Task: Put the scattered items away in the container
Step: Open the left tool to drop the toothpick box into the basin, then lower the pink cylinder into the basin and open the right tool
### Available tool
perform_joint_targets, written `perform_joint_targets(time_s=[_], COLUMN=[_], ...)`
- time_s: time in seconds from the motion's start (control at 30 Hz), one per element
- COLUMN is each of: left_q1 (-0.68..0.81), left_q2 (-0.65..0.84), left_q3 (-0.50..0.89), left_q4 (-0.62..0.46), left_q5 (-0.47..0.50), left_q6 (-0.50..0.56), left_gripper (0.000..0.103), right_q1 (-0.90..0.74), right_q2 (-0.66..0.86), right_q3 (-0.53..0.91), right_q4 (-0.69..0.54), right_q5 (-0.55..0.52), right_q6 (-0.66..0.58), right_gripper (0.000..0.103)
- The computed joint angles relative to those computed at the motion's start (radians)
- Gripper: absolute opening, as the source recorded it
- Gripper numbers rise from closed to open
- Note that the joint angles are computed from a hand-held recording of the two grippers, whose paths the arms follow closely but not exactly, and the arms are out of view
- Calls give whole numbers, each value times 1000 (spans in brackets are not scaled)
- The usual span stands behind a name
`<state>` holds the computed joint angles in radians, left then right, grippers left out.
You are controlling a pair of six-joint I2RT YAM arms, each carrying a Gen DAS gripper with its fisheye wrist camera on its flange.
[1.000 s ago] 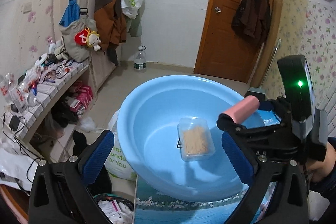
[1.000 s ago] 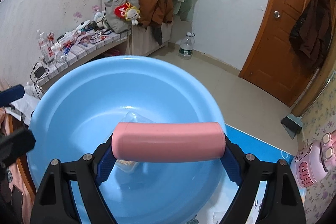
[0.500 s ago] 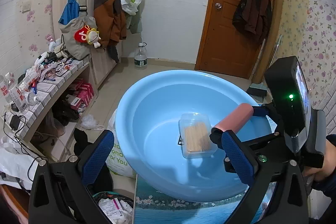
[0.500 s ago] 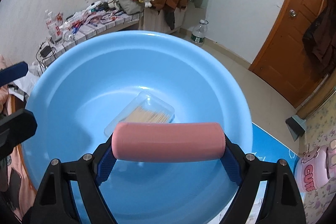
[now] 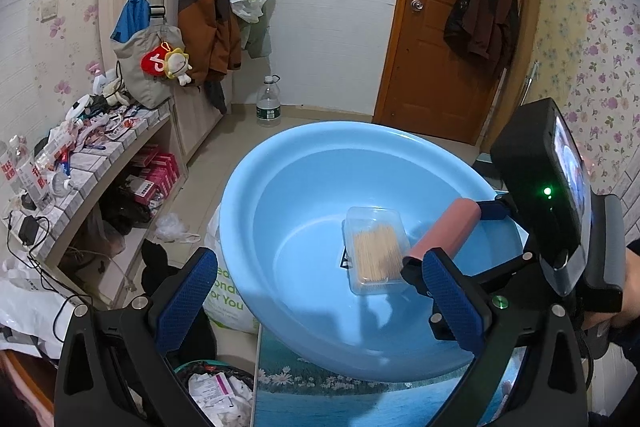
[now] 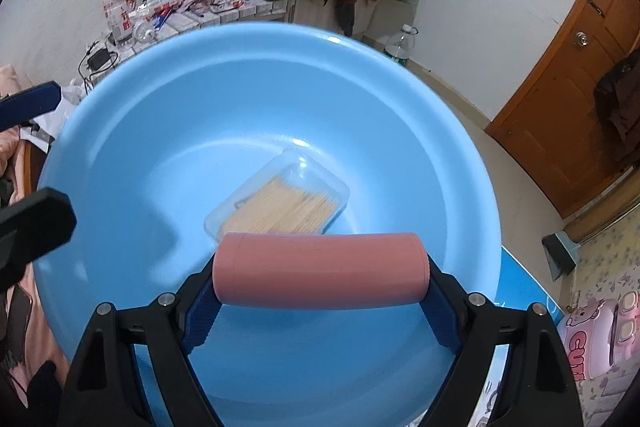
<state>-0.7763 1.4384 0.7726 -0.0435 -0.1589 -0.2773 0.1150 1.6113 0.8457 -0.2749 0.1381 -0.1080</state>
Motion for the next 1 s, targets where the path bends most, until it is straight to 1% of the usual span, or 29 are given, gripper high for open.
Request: perform_joint_targets(time_s=[0.13, 0.4, 0.53, 0.73, 0.83, 0.9, 1.0], left_q1=[0, -3, -7, -9, -13, -12, -7], left_q2=[-1, 12, 13, 15, 9, 4, -4], left_q3=[-1, 12, 9, 11, 9, 5, 0], left_q4=[0, -6, -8, -8, -8, -9, -11], left_q5=[2, 1, -2, -1, -3, -4, -3], left_q6=[1, 1, 0, -5, -7, -8, -13], left_gripper=[103, 103, 103, 103, 103, 103, 103], right_q1=[-16, -12, -13, -24, -40, -35, -39], right_q2=[2, -6, -5, -24, -38, -58, -92], right_q3=[14, 37, 65, 68, 68, 51, 28], right_q4=[-63, -94, -135, -149, -157, -150, -140], right_q5=[-15, 7, -20, -38, -72, -70, -73], right_q6=[-48, -70, -76, -81, -80, -75, -73], right_gripper=[88, 88, 88, 88, 92, 95, 95])
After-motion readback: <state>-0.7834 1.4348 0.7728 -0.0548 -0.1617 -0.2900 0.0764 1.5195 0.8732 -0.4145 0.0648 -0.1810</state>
